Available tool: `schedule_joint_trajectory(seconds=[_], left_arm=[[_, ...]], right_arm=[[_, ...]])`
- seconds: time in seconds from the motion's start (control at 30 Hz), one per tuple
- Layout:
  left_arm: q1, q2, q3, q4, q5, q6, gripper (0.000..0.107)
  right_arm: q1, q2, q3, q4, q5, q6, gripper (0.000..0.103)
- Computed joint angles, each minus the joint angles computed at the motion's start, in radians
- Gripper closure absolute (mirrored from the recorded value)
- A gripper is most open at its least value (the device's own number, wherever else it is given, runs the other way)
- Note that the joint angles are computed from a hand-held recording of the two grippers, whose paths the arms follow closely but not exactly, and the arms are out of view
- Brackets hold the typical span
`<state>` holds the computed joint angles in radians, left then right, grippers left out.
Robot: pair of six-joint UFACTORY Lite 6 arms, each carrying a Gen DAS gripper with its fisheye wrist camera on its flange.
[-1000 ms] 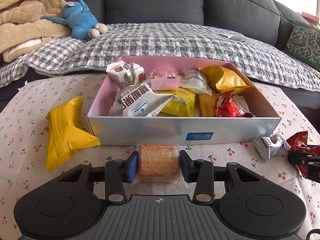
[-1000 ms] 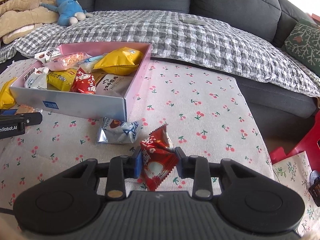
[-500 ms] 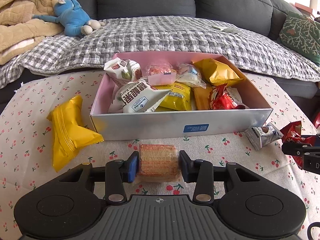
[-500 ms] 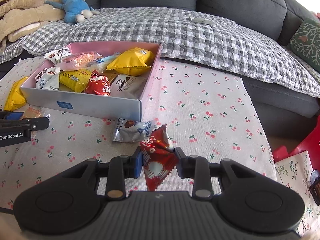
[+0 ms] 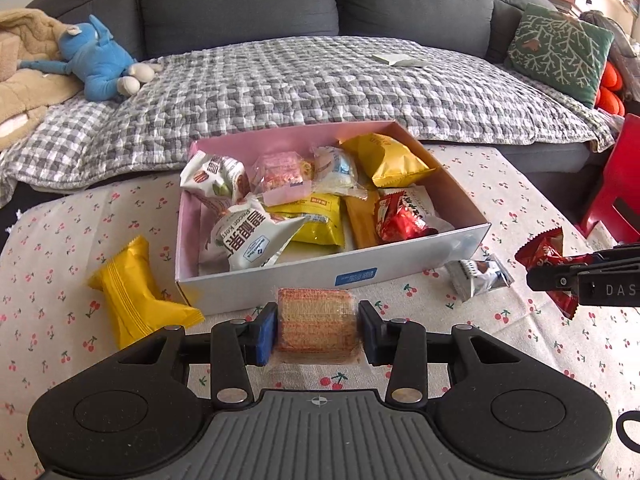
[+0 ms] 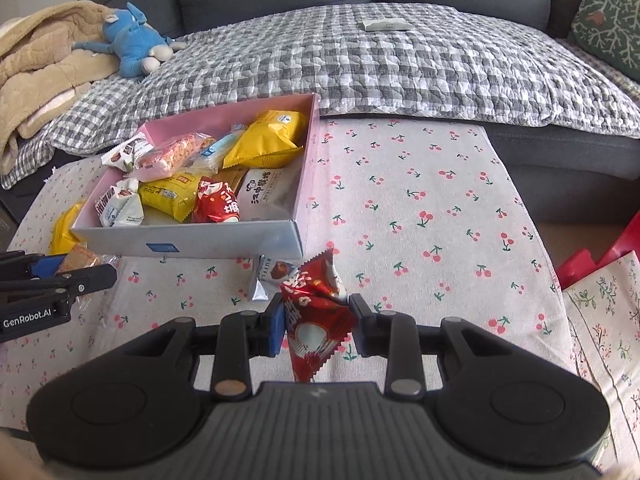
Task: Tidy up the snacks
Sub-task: 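Carry both packets into the pink box and open both tools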
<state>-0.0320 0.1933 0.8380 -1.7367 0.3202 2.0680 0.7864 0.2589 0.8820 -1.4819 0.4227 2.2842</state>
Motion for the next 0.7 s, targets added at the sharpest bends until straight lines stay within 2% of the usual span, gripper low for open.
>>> schedule_joint_trajectory(seconds=[0.3, 0.43, 0.57, 0.63, 0.7], left_arm=[[-0.036, 0.009, 0.122, 0.318, 0.030, -0.289, 0.068], [-0.072, 0.100, 0.250, 0.503, 0.025, -0.508, 0.067], [-0.103, 0.200, 0.366, 0.603, -0.010, -0.657, 0.067], [-0.104, 0.255, 0.427, 0.647, 0.002, -0.731, 0.067], [-0.103, 0.307, 0.488, 0.709, 0.025, -0.825, 0.067]], right_arm=[[-0.014, 0.019, 0.090, -0.022, -0.001, 0.024, 0.073], [-0.038, 0.053, 0.137, -0.123, -0.021, 0.124, 0.073], [-0.085, 0.107, 0.190, -0.171, -0.037, 0.194, 0.073], [-0.113, 0.131, 0.217, -0.194, -0.056, 0.230, 0.073], [-0.138, 0.152, 0.233, -0.296, -0.072, 0.337, 0.073]])
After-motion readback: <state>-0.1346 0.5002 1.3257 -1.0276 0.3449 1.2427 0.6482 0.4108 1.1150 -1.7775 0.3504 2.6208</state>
